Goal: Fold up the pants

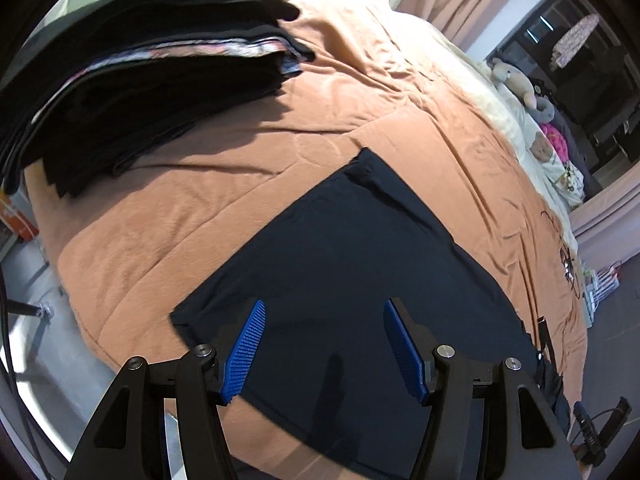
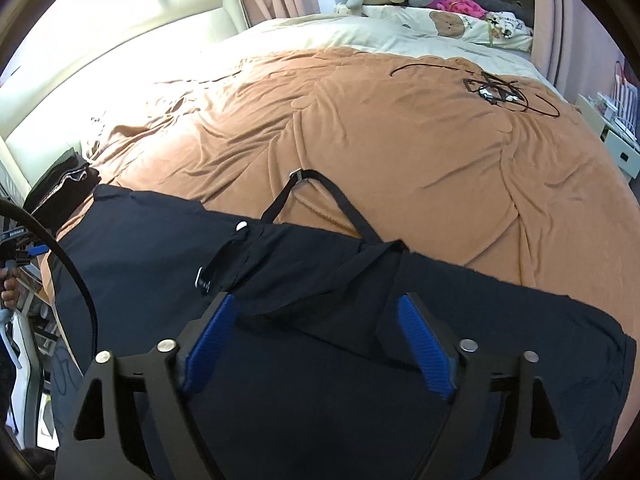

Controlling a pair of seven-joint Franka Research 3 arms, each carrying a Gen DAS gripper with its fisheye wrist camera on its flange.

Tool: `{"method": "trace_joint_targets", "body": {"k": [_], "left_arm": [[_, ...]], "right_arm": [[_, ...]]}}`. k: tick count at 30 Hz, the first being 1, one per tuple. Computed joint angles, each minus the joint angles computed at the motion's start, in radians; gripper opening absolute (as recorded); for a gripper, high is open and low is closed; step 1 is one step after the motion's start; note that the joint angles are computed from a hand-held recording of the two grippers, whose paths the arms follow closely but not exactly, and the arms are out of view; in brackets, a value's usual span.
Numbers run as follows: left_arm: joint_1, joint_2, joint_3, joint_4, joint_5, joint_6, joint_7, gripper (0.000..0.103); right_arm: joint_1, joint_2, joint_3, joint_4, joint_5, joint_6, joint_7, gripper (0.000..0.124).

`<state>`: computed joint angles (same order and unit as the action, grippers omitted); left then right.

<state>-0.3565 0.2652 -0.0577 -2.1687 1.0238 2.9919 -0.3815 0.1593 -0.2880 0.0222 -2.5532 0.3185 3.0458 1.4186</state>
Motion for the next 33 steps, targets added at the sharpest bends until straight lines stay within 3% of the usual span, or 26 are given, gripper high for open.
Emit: {"method": "trace_joint_targets", "body": {"k": [4, 8, 13, 20, 28, 32, 33], "left_arm": [[-0.014, -0.015, 0.037, -0.033, 0.096, 0.036, -0.117, 0.059], [-0.001, -0.037, 0.026, -0.061, 0.141, 0.032, -0.179, 0.055], [0.034, -0.070, 0.002, -0.101, 0.223, 0.031, -0.280, 0.053], [0.073, -0.041, -0.031, -0.107, 0.161, 0.030, -0.227, 0.049], [0.042, 0.002, 0.018, -0.082, 0.187, 0.047, -0.261, 0.043], [0.049, -0.008, 0.007, -0.097, 0.142, 0.018, -0.223, 0.008], [0.043, -0.012, 0.019, -0.102, 0.169, 0.030, -0.253, 0.007]], "right_arm": [[0.041, -0.008, -0.029, -0.008, 0.046, -0.027, -0.019, 0.083], [0.004, -0.015, 0.011, -0.022, 0.010, -0.030, 0.013, 0.083], [0.061, -0.021, -0.030, -0.033, 0.068, -0.032, -0.031, 0.083], [0.110, -0.009, -0.056, -0.040, 0.145, -0.024, -0.084, 0.083], [0.127, -0.007, -0.058, -0.053, 0.201, -0.014, -0.103, 0.083], [0.142, 0.000, -0.056, -0.054, 0.224, -0.011, -0.117, 0.083], [0.143, 0.002, -0.054, -0.054, 0.224, -0.011, -0.119, 0.083]]}}
